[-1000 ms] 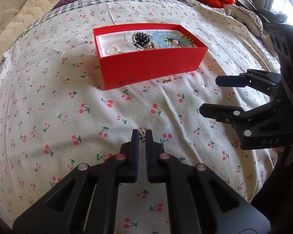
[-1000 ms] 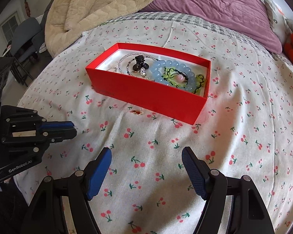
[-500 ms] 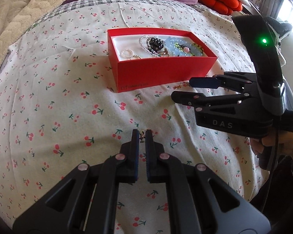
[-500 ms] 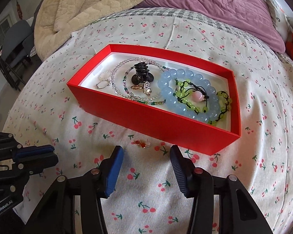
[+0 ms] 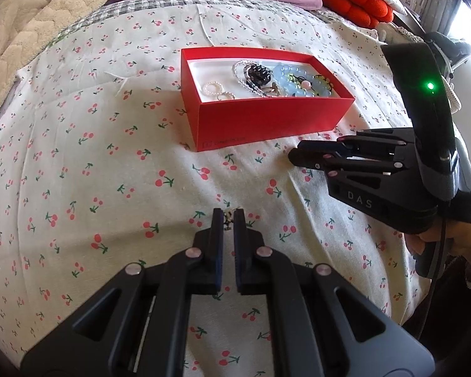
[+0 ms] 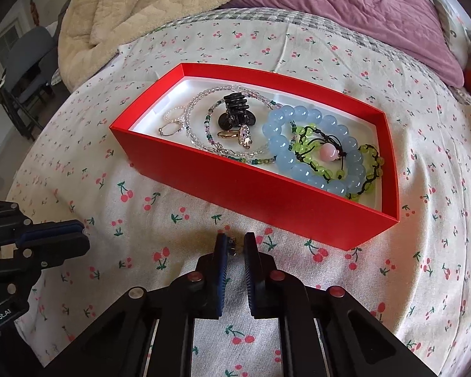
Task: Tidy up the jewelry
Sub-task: 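Carry both gold earrings into the red box and open both tools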
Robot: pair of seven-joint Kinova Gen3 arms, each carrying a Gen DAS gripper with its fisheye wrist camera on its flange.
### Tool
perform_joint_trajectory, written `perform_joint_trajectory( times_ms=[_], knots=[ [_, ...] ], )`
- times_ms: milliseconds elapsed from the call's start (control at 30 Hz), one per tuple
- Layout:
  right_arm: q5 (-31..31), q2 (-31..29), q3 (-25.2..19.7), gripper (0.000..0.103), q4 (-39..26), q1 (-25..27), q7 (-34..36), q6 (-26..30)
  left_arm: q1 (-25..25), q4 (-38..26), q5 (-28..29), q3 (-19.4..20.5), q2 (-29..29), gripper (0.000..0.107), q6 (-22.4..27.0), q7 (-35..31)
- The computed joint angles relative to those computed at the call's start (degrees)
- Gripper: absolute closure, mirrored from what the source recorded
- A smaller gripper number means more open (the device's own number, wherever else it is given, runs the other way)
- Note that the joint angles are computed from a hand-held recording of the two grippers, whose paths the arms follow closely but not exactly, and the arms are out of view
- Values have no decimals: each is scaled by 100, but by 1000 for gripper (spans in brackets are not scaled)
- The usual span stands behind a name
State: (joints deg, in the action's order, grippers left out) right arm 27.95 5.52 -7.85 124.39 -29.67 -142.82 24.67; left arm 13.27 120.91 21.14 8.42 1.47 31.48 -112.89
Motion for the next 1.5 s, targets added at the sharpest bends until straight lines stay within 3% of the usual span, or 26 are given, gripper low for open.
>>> perform_joint_trajectory(
  times_ms=[533, 733, 867, 1067, 1267, 1500],
  knots=[
    [-1441, -905, -261, 93, -27, 588, 1014, 559, 6, -273, 297, -36, -147, 100, 84, -66],
    [-2566, -1211, 13, 93, -151, 936, 1960, 646, -51, -566, 620, -105, -141, 101, 232, -280],
    [-2889, -1310, 59, 93, -256, 1163, 2227, 663, -140, -793, 931, -128, -18, 101, 351, -406],
    [-3451, -1238, 243, 93, -431, 1372, 2707, 616, -299, -1119, 1314, -67, 311, 101, 419, -469],
    [-4367, -916, 500, 93, -579, 1537, 3506, 533, -471, -1283, 1820, 117, 755, 100, 179, -744],
    [-5233, -489, 551, 93, -692, 1919, 4316, 521, -509, -1558, 1650, 248, 1151, 100, 119, -304]
  ],
)
